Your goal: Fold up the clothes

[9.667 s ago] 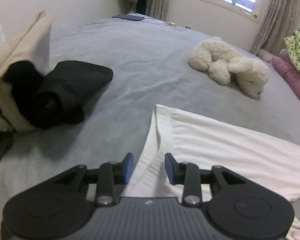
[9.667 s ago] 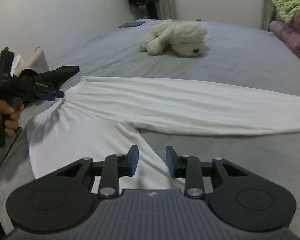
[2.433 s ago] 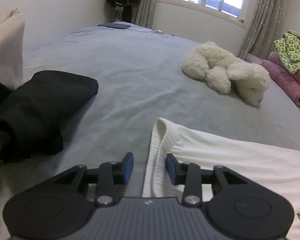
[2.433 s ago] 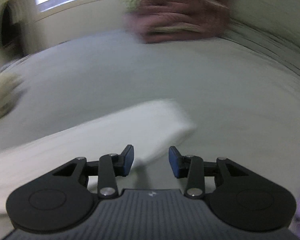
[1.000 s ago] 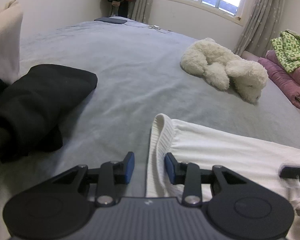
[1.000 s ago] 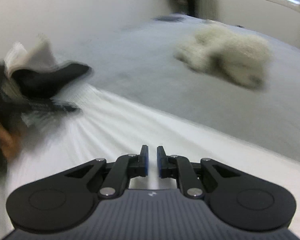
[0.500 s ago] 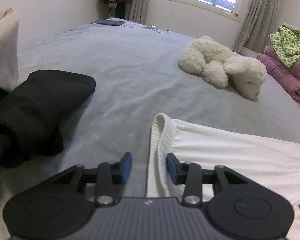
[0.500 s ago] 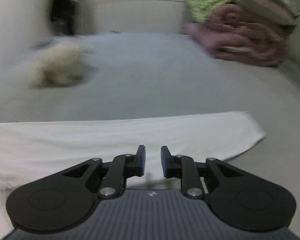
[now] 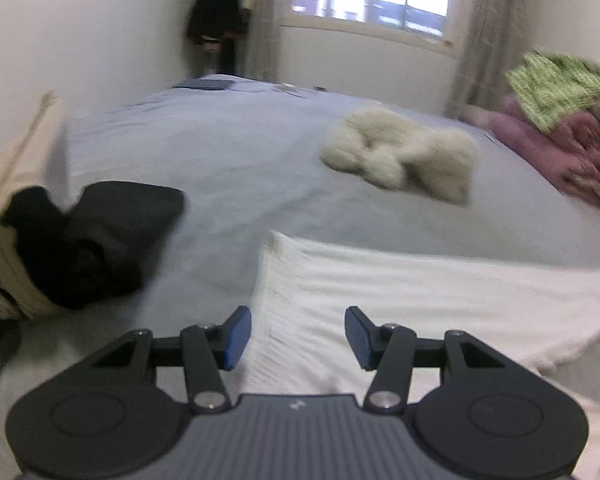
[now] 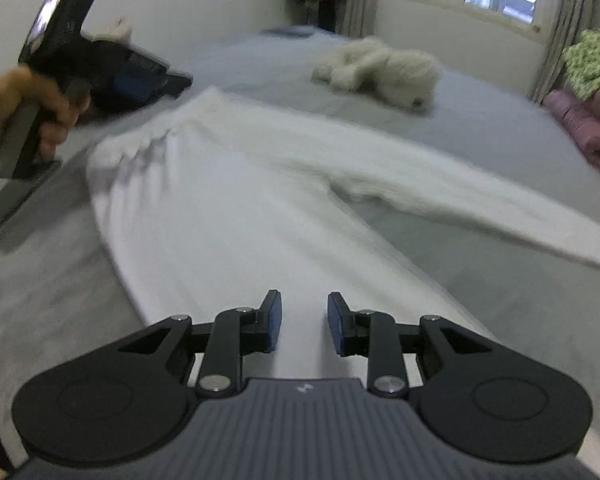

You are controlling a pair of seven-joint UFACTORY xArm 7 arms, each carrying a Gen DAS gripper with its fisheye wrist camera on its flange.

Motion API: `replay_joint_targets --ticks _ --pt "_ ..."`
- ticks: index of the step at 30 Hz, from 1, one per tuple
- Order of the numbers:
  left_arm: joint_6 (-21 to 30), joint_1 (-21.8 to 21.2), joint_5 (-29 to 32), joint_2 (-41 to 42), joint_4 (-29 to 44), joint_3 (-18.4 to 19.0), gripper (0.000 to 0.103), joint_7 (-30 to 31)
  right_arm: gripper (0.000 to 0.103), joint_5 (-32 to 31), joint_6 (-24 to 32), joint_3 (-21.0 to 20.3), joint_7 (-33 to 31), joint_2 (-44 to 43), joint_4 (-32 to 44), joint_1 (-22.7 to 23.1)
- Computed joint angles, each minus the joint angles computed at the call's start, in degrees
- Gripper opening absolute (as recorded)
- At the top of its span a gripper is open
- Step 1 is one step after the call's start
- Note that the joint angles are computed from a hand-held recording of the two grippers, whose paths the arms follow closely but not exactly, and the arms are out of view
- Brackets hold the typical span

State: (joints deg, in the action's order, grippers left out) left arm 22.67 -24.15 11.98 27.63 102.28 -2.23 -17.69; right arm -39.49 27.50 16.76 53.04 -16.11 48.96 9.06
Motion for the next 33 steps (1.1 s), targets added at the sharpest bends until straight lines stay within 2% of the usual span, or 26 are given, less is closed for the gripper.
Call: replay_joint_targets --ticks 2,4,5,9,10,11,13,15,16,18,19,21,23,25,27,29,33 --pt "3.13 -1.02 0.69 0.55 0.60 -0.10 0.053 0.35 0.040 1.19 1.71 -0.03 0.27 -2.36 -1.87 0.37" --pt "6.83 -1.33 -0.93 2.38 2.32 0.16 0.052 2.09 0.041 3.47 4.01 -0.30 -0.60 -6.23 -4.69 1.02" --pt "5.97 -0.32 -0.07 2.57 1.69 -1.00 0.053 2.68 0.041 5.14 5.77 -0.58 -1.80 -9.17 -6.64 1.54" --pt "2.56 0.92 -1.32 1.47 -1.21 -1.76 0.052 5.33 0.042 11.61 13.97 -0.78 -6.74 -21.26 -13.46 2.87" --pt "2.32 1.29 -1.87 1.37 -1.39 -2.08 0.051 6.11 0.050 13.70 17.78 -1.00 -7.93 -24.75 -15.13 3.12" --pt "1.97 1.49 -2.34 1.19 -1.79 -2.25 0.050 6.60 0.064 16.15 21.81 -1.36 -8.22 -28.17 -16.35 3.00" --pt "1.14 2.14 -3.45 1.01 -2.38 -2.71 0.047 7.84 0.074 21.63 31.19 -3.02 -7.81 -34.53 -17.19 1.89" --pt "0.01 2.69 -4.46 0.96 -3.00 -3.16 0.047 9.16 0.074 25.16 39.70 -4.13 -7.16 -37.60 -15.56 -0.56" --pt "-0.71 2.95 -4.88 0.73 -3.62 -3.38 0.045 9.91 0.071 26.02 43.75 -4.32 -7.58 -38.16 -14.41 -1.55" --pt "-2.10 3.65 -6.01 0.05 -5.10 -3.95 0.044 11.42 0.071 26.42 51.67 -3.95 -8.01 -38.39 -11.97 -3.84" --pt "-2.54 4.29 -7.09 -0.41 -5.85 -4.50 0.042 12.15 0.071 27.06 53.60 -4.30 -6.92 -39.73 -11.79 -4.86" --pt "-2.84 6.31 -11.02 -1.07 -6.49 -6.09 0.037 12.91 0.071 28.00 53.57 -4.98 -3.93 -45.72 -13.55 -6.27" --pt "-3.64 7.52 -15.04 -2.48 -7.81 -6.27 0.037 10.55 0.071 28.45 52.30 -4.97 -1.27 -52.74 -15.78 -7.40" --pt "-7.00 8.63 -18.99 -5.52 -11.33 -5.77 0.039 5.70 0.071 29.46 50.22 -4.53 1.41 -60.23 -18.27 -7.98" --pt "-10.44 12.18 -25.22 -8.48 -14.99 -8.64 0.039 5.43 0.071 31.86 49.31 -5.04 4.75 -66.37 -19.84 -8.84" --pt "-11.23 11.05 -25.51 -11.87 -18.13 -6.28 0.039 -0.01 0.071 33.60 47.67 -6.12 5.52 -66.83 -18.73 -9.97" --pt "-6.83 9.73 -25.56 -18.20 -23.06 -5.08 0.041 -9.57 0.073 34.36 49.08 -4.74 3.20 -66.01 -14.11 -10.16"
